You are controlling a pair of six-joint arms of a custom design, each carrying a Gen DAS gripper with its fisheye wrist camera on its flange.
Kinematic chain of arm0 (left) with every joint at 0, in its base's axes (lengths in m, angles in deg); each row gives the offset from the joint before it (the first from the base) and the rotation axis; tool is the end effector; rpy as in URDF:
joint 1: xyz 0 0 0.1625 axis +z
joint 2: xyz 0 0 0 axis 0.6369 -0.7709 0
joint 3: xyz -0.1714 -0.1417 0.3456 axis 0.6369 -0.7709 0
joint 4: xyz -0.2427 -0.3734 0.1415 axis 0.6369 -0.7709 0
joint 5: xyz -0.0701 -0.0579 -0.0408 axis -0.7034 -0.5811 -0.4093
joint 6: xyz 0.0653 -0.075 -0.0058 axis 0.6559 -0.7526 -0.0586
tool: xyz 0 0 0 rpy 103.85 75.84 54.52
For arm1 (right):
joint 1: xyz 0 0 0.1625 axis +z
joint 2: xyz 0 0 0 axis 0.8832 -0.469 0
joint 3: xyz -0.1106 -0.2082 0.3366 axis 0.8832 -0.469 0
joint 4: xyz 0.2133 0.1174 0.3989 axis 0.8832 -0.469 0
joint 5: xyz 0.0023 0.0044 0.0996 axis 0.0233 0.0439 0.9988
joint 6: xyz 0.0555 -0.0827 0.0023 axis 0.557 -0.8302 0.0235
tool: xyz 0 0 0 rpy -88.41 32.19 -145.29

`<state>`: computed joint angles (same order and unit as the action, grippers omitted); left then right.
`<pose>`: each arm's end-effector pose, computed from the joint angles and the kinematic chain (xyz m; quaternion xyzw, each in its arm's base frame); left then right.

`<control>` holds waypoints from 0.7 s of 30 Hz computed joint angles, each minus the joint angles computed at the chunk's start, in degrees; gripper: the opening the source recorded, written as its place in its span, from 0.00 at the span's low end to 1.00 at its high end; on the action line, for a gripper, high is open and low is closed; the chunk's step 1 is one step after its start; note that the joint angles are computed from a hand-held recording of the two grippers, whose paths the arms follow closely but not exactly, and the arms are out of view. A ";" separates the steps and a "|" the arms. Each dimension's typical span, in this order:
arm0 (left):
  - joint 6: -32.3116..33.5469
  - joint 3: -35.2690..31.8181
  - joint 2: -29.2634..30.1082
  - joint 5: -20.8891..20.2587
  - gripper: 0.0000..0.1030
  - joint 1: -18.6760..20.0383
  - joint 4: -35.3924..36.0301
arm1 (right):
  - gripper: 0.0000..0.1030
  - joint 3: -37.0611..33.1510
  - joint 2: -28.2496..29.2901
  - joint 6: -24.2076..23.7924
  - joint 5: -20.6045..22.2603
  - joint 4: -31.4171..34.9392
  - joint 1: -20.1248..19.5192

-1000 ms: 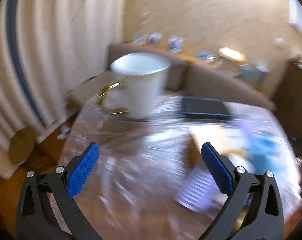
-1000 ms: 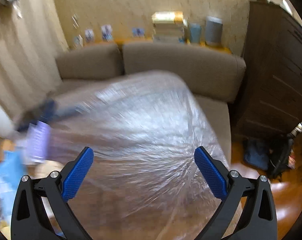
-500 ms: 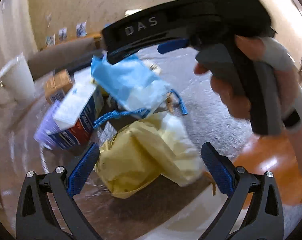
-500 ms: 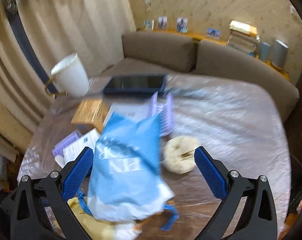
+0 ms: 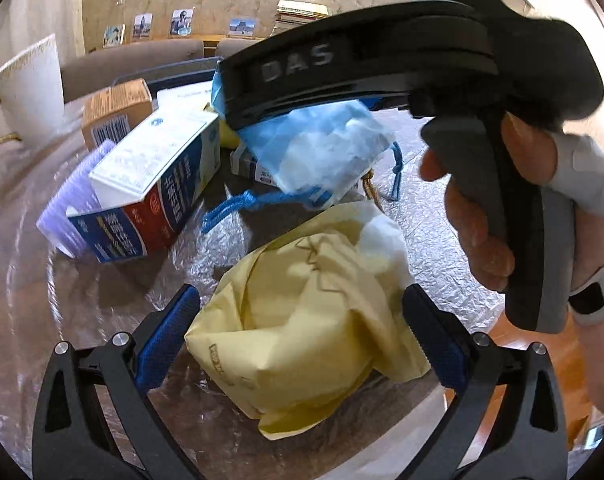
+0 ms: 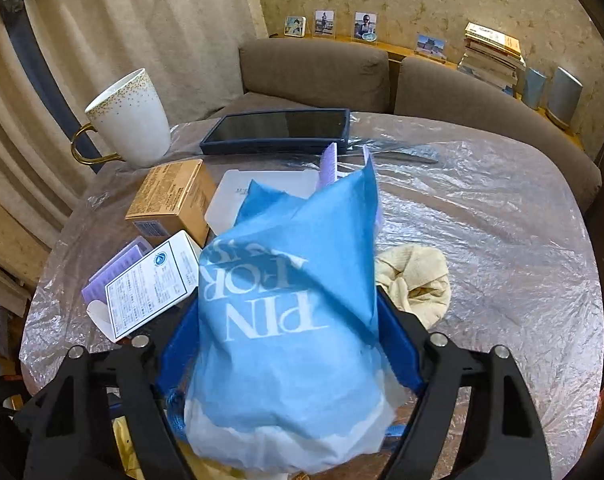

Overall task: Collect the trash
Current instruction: 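Grasp the yellow paper bag with the left gripper while the right gripper grasps the blue bag, then carry both bags off the table edge toward the white bin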

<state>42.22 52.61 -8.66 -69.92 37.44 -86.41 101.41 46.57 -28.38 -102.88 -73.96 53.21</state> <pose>0.0007 -0.7151 0.2852 0.3512 0.9122 -0.1323 0.1646 0.4491 -0.7936 -0.0464 0.0951 -0.9207 0.2415 0.2914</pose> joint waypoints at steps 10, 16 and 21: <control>1.28 -0.24 -1.56 -2.86 0.80 2.00 1.57 | 0.65 4.79 -2.53 -1.91 -2.93 -10.61 1.26; 1.53 -2.10 -0.75 -4.84 0.73 3.14 2.02 | 0.64 10.18 -5.61 -3.47 -5.36 -18.31 2.58; 1.65 -2.74 -1.09 -6.24 0.68 3.83 2.69 | 0.64 17.42 -9.76 -2.15 -8.03 -23.59 3.72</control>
<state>43.87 49.87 -9.76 -76.16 41.27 -83.73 118.83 36.81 -30.53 -110.91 -97.56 56.93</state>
